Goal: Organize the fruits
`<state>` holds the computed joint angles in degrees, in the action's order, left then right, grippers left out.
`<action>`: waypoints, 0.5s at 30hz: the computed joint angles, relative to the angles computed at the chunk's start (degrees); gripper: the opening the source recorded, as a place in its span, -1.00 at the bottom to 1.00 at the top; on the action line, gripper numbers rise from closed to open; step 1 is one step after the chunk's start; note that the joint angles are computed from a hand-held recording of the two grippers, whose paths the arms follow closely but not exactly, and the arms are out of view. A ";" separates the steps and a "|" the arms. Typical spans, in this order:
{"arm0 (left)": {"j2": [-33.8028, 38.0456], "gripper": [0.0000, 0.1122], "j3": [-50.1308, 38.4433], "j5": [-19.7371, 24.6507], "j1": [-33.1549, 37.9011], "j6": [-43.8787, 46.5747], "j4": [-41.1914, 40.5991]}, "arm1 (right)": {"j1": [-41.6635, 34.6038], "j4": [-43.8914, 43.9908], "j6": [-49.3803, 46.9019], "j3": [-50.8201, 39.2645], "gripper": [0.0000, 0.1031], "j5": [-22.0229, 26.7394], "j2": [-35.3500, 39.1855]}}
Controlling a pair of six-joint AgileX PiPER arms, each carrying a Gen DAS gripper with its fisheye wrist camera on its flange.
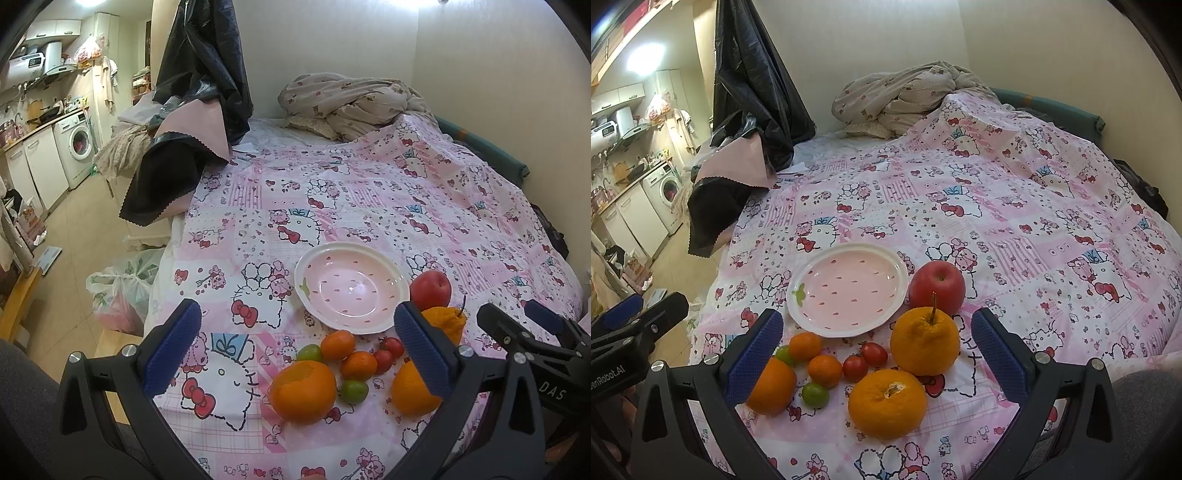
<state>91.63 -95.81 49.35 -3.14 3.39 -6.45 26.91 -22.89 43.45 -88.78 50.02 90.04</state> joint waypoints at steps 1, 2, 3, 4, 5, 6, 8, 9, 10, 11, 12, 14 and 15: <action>-0.05 0.83 0.01 0.01 0.02 -0.05 -0.02 | 0.02 0.04 -0.08 -0.04 1.00 0.09 0.01; 0.05 0.83 -0.08 0.06 0.01 0.04 -0.05 | 0.02 0.05 -0.11 -0.08 1.00 0.15 0.05; 0.03 0.83 -0.05 0.04 0.03 0.05 -0.02 | 0.02 0.09 -0.11 -0.13 1.00 0.22 0.08; 0.02 0.83 -0.03 0.06 0.07 0.13 -0.12 | 0.02 0.12 -0.08 -0.15 1.00 0.22 0.14; 0.04 0.83 -0.05 0.13 0.10 0.17 -0.18 | 0.02 0.19 -0.10 -0.21 1.00 0.24 0.20; 0.03 0.83 -0.03 0.19 0.15 0.27 -0.33 | 0.07 0.10 -0.02 -0.26 1.00 0.29 0.26; 0.04 0.83 -0.01 0.48 0.44 0.44 -0.78 | 0.00 0.18 -0.15 -0.15 1.00 0.15 0.19; 0.02 0.83 -0.02 0.54 0.48 0.36 -0.66 | -0.02 0.26 -0.22 -0.20 1.00 0.16 0.23; 0.13 0.83 -0.19 0.65 0.54 0.33 -0.66 | -0.03 0.19 -0.17 -0.16 1.00 0.19 0.17; 0.16 0.83 -0.30 0.77 0.56 0.29 -0.68 | -0.03 0.21 -0.16 -0.18 1.00 0.17 0.19; 0.16 0.83 -0.30 0.77 0.56 0.29 -0.68 | -0.05 0.25 -0.17 -0.24 1.00 0.17 0.24; 0.16 0.83 -0.30 0.84 0.60 0.30 -0.62 | -0.01 0.24 -0.11 -0.16 1.00 0.16 0.19; 0.25 0.83 -0.37 0.89 0.64 0.40 -0.71 | -0.01 0.31 -0.11 -0.17 1.00 0.10 0.23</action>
<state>91.89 -96.18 50.23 -2.50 3.79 -7.16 26.91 -22.58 43.34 -88.95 50.12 90.27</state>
